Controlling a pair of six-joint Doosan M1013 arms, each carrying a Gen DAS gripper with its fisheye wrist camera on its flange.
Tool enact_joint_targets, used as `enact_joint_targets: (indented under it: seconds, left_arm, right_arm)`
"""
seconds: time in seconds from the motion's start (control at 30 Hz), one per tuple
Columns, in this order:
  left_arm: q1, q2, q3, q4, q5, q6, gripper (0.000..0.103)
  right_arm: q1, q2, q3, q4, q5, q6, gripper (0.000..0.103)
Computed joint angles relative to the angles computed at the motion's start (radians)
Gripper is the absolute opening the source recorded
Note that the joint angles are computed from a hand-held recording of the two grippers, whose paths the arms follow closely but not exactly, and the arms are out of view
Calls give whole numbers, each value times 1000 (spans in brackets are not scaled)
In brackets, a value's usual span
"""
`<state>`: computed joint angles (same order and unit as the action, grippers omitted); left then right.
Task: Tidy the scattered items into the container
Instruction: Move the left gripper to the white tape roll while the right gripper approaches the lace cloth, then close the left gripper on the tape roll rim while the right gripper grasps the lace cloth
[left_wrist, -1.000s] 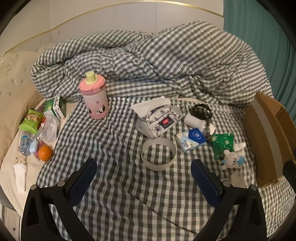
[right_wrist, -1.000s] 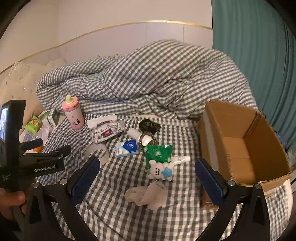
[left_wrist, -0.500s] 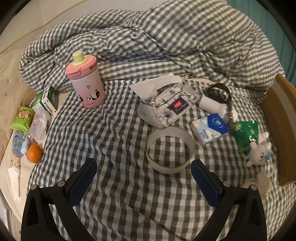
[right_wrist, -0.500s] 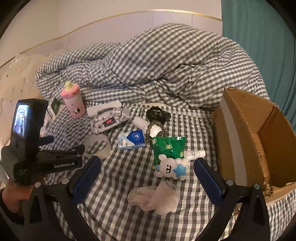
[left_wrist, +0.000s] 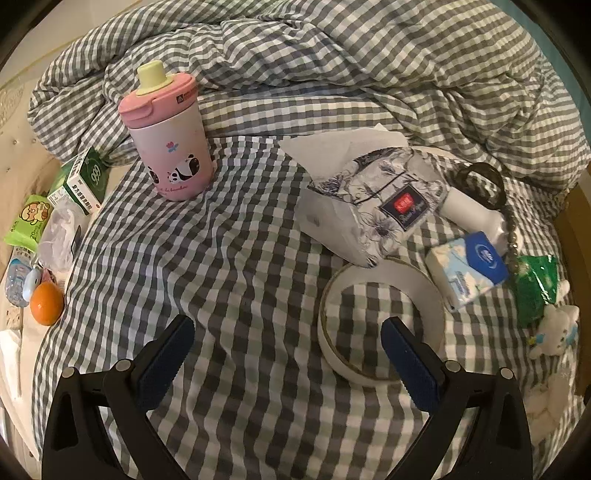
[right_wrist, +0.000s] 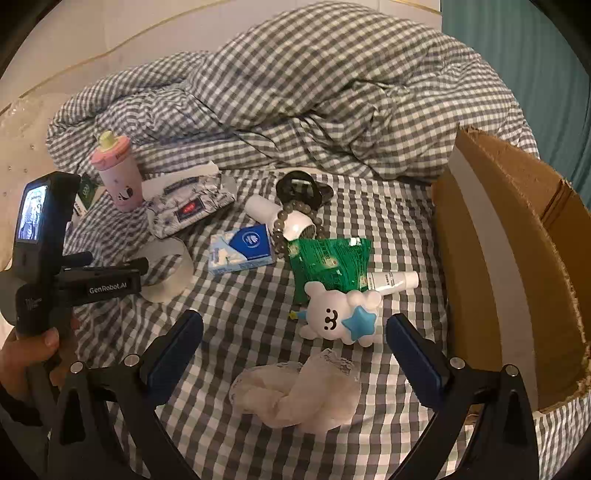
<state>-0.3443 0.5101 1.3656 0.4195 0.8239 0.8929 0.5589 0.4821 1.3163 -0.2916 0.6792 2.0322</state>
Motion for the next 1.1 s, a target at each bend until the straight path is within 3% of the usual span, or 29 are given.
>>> enact_joint_targets:
  seconds: [0.13,0.2,0.3,0.37,0.53,0.67,1.1]
  left_arm:
    - [5,9,-5,-12,-5,3,102]
    - [5,12,-4,-11,-10,1,97]
    - [6,22,-11,-11,2,-7,83]
    - [10,27,-14,-22,8,-5,68]
    - [14,25,-6,-39,-16,5,60]
    - [17,24,-2,-66,-40,16,39]
    - [30,12,13,-120,-77,25,21]
  right_arm:
    - [-5,11,-5,16,10,-5,99]
    - [-5,14,-4,18,10,-4,97]
    - [-8,20,-6,21,17,2,96]
    - [-11,23,-7,27,20,3,96]
    - [-14,30,-8,31,26,8,96]
    - [-14,35,-9,18,36,22,96]
    - [-21,40,-1,-4,59,60,96]
